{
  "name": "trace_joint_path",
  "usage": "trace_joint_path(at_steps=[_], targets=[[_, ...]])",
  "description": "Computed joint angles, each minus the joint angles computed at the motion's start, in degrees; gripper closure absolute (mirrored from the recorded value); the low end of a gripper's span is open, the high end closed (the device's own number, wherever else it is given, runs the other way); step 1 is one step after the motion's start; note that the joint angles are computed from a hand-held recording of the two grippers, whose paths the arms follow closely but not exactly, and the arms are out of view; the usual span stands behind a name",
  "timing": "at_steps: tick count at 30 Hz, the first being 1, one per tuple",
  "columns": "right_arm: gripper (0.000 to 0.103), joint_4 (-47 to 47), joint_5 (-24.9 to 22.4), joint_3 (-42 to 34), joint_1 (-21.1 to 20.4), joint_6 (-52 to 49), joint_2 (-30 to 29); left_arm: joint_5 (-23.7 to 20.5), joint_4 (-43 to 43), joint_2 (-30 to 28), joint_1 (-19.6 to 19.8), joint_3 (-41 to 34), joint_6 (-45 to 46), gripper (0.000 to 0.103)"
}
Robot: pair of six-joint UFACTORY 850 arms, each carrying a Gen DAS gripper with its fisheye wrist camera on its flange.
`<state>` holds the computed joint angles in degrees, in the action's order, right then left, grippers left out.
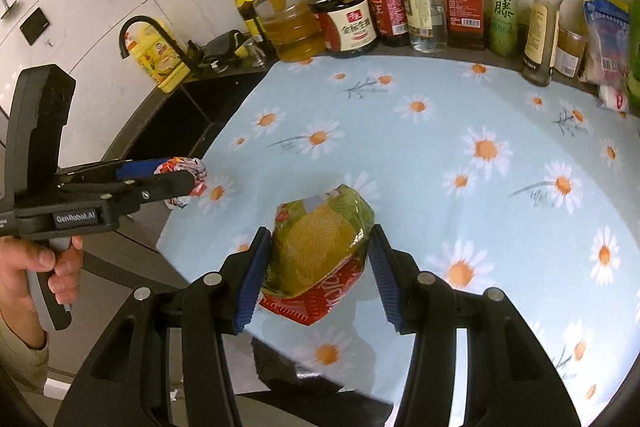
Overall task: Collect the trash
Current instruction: 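Carry the pink paper and snack wrapper with both grippers down to the bin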
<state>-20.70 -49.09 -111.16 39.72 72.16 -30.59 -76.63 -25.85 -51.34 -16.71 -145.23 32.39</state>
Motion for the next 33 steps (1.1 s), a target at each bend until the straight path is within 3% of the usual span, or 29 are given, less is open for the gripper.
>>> trace_joint_path(at_steps=[8, 18, 33], targets=[[0.052, -2.24, -2.40, -2.85, 3.70, 4.28, -1.69, 4.87, -2.31, 10.23, 2.60, 17.09, 5.59, 0.048], [0.052, -3.76, -2.19, -5.35, 7.71, 7.38, -4.28, 7.41, -3.57, 18.09, 5.60, 31.09, 9.99, 0.048], [0.052, 1.58, -1.23, -8.82, 11.49, 8.82, -9.62, 7.83, -2.42, 23.17, 9.25, 44.86, 12.80, 0.048]])
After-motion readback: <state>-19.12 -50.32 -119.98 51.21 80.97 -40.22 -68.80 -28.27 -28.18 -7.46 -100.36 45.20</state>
